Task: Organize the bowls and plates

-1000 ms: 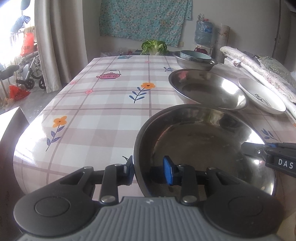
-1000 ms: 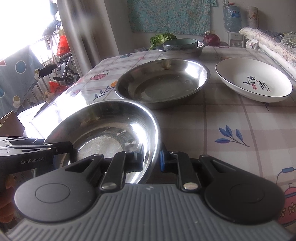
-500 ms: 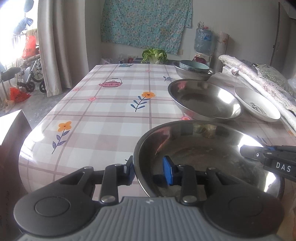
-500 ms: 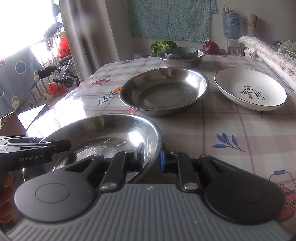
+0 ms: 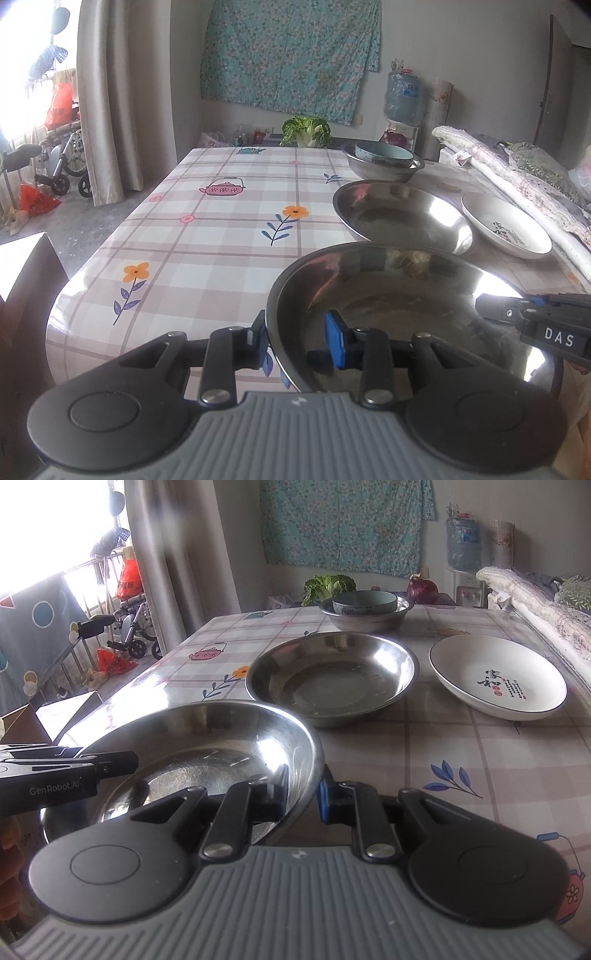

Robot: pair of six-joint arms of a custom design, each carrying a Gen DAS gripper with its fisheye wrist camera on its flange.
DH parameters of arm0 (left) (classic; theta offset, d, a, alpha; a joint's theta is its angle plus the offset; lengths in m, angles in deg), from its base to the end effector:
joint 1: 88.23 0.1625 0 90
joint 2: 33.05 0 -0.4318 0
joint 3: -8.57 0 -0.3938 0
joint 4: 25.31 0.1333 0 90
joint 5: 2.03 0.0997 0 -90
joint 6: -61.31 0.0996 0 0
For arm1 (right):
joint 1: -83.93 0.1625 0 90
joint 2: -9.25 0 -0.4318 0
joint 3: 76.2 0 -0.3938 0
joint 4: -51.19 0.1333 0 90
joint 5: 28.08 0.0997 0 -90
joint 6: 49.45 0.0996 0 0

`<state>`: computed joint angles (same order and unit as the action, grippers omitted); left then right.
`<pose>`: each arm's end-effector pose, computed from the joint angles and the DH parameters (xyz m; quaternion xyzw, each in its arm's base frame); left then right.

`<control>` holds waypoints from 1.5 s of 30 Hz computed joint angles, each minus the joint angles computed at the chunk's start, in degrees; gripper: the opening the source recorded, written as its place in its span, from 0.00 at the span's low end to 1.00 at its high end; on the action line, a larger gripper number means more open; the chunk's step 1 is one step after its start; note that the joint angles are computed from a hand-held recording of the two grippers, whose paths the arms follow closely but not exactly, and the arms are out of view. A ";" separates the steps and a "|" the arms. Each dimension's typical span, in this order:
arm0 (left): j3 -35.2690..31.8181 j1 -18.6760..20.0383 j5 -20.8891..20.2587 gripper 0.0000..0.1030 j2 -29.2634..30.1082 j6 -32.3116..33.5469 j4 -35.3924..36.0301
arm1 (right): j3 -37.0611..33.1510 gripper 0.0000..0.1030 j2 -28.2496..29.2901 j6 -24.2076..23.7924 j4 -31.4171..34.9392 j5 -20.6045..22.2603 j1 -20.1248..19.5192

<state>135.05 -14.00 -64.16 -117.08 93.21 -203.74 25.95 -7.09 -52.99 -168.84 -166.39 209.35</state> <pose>0.0459 -0.4993 0.3367 0.2750 0.8553 -0.3442 0.2727 0.3730 -0.4228 -0.0867 0.1367 -0.8483 0.4343 0.2702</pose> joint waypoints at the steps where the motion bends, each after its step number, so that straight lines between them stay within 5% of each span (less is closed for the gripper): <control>1: -0.06 -0.07 -0.06 0.32 0.00 -0.01 0.06 | 0.00 0.15 -0.07 -0.05 -0.11 -0.08 0.06; 22: -1.51 -3.95 0.30 0.32 2.70 -0.41 -0.91 | 2.65 0.15 -3.02 0.71 -3.52 -0.55 -0.62; 45: -9.02 -6.09 -0.35 0.32 11.42 -1.07 1.00 | 3.24 0.16 -7.45 2.38 -1.74 0.77 -5.96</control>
<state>126.04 -20.09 -64.50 -105.67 92.15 -202.74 29.18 -14.54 -50.61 -170.58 -165.63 203.39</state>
